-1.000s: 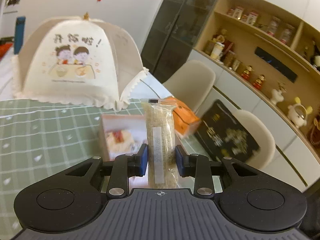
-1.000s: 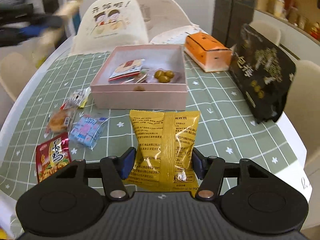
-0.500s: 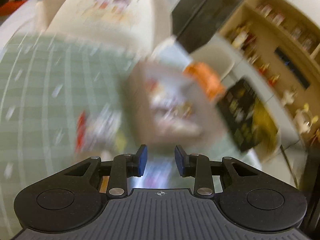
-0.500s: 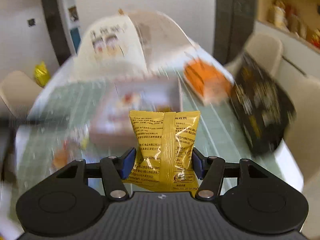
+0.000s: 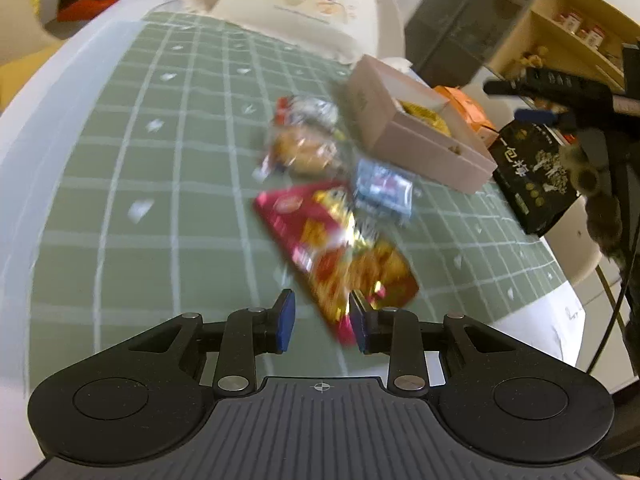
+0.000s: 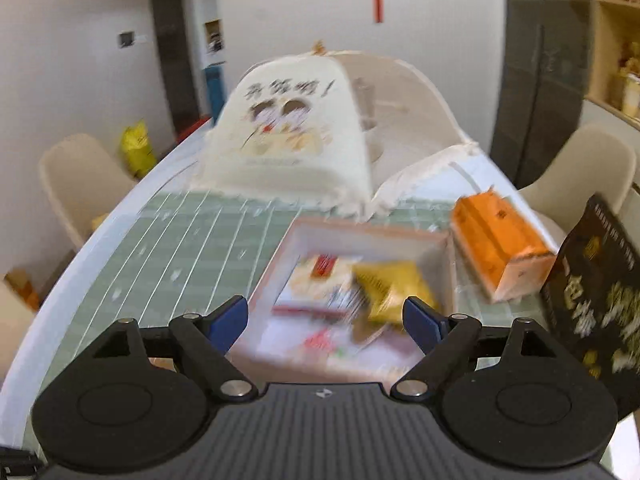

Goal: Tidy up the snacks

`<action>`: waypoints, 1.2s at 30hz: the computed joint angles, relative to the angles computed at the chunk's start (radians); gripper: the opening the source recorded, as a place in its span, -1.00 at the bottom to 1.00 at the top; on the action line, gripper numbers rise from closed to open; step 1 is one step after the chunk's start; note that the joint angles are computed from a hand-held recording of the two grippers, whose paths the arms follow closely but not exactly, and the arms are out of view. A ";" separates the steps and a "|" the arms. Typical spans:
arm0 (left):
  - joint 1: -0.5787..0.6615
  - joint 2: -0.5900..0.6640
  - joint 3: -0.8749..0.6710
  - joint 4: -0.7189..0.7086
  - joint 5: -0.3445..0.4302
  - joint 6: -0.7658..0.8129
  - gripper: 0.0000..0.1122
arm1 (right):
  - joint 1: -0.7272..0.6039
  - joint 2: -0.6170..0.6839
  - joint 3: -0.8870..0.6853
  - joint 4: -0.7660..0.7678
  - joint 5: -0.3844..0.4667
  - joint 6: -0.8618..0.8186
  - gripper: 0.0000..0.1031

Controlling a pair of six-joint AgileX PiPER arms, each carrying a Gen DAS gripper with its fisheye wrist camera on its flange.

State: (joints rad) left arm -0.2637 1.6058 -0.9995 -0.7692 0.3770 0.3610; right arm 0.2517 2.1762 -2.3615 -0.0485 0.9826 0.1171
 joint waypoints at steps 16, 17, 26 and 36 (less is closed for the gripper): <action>-0.422 -0.272 0.182 -0.284 -0.161 0.109 -0.43 | 0.267 -0.791 1.007 -0.467 -0.015 0.335 0.65; -0.451 -0.271 0.145 -0.184 -0.165 0.029 -0.43 | 0.279 -0.821 1.014 -0.503 0.026 0.343 0.65; -0.328 -0.006 -0.265 0.610 -0.031 -0.762 -0.42 | 0.070 -0.843 0.905 -0.654 0.005 0.276 0.66; -0.109 0.529 -1.061 0.700 0.374 -0.788 -0.42 | -0.213 -0.507 0.764 0.085 -0.213 -0.192 0.67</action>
